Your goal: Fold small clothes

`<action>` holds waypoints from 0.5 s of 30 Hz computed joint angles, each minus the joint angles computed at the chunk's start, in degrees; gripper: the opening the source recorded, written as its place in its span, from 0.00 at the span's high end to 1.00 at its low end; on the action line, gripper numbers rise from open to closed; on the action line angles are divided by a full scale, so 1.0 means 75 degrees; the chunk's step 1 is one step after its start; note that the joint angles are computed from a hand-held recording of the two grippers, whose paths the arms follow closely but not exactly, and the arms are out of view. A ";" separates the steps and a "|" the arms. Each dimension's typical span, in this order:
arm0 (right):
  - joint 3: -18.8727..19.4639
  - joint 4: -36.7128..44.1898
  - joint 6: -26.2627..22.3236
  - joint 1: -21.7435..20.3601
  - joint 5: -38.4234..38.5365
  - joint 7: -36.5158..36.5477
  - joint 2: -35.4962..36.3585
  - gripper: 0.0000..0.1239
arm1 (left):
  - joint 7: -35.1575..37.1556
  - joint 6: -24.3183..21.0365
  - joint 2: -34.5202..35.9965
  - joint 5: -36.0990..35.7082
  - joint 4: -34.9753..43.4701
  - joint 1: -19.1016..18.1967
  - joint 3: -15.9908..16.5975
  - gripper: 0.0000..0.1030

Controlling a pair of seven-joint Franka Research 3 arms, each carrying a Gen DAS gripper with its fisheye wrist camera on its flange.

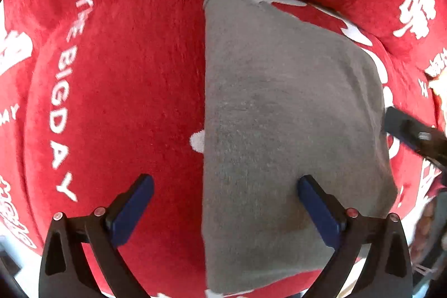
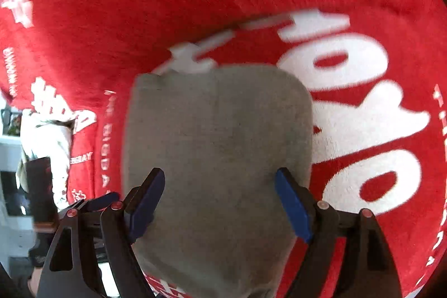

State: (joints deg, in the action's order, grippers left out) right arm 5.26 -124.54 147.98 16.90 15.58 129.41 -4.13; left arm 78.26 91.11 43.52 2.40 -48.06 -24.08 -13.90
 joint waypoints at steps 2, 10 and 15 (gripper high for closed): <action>0.0124 -0.0155 0.0249 0.0086 -0.0311 -0.0057 -0.0335 0.32 | 0.0127 0.0105 -0.0420 0.0068 -0.0534 0.0089 0.0016 0.00; 0.0260 -0.0579 -0.0363 0.0500 0.0587 -0.0716 -0.0481 0.32 | 0.0118 0.0225 -0.0712 0.0151 -0.1002 0.0182 -0.0012 0.00; 0.0332 -0.1076 -0.0408 0.0570 0.0618 -0.0448 -0.0905 0.32 | 0.0347 0.0340 -0.1139 0.0312 -0.1567 0.0211 -0.0041 0.00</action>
